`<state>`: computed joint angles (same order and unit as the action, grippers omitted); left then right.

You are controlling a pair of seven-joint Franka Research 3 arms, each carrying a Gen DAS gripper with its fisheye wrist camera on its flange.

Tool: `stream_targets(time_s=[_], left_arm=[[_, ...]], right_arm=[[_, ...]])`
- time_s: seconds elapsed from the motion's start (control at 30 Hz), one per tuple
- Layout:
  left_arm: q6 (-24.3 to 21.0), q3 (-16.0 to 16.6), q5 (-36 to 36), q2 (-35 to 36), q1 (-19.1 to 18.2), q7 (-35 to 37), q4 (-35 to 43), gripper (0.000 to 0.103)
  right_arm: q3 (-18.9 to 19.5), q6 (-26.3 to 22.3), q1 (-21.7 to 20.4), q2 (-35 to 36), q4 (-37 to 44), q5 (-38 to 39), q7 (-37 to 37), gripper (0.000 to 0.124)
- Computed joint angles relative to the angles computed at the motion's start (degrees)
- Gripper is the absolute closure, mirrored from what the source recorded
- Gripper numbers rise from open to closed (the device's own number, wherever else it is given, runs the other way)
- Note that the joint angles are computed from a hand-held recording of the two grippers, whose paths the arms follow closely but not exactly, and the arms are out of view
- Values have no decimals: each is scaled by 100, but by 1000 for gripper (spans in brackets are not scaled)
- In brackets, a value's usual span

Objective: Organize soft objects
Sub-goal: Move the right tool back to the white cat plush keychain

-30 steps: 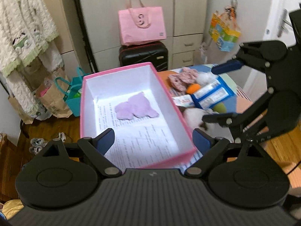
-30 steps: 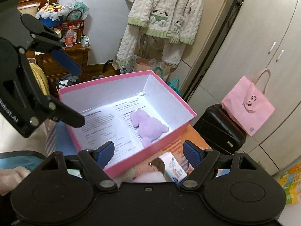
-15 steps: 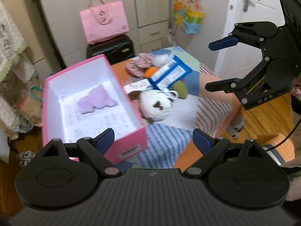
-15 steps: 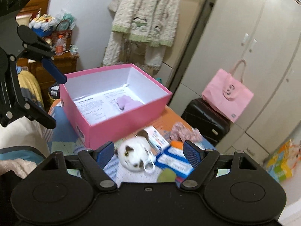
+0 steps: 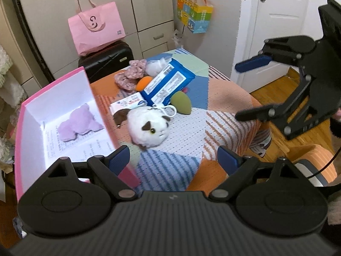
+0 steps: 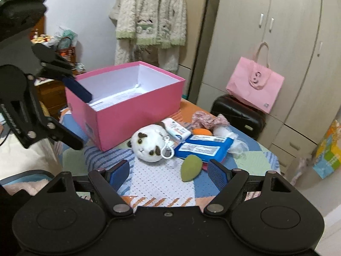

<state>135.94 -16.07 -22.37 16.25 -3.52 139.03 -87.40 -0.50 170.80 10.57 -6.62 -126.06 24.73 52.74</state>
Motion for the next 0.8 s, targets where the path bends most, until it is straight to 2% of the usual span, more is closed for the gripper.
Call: stream_targets(time_s=[0.1,0.23,0.37,0.47,0.53,0.67,0.73,0.8], left_arm=[[57,-27,39,102,-58,-59,51,15],[138,-46,236,349,-172,-265,254,15],[489,-21,735,670,-358,-607,467,16],[386,-44,1032,1037,-429,-846,908,17],[376,-21,1266,1291,-514,-1045,1199,21],[516,116,1858,1733,-729,-1517,1679,23],[306,127,2030,2006,-783,-1692,2074,23],[-89,149,2126,2335,-846,-1918,2617,23]], right_arm=[[-242,9,353,124,38,1173,-1205,40],[-210,-20,439,387,198,2518,-2511,40],[-2,-99,309,684,467,4018,-3867,40],[211,45,175,989,717,5010,-4759,40],[336,72,66,1228,961,5769,-5377,40],[449,91,-66,1638,1403,6665,-5956,40],[473,123,-79,1837,1603,6858,-6000,40],[491,106,-91,1982,1738,7037,-6087,40]])
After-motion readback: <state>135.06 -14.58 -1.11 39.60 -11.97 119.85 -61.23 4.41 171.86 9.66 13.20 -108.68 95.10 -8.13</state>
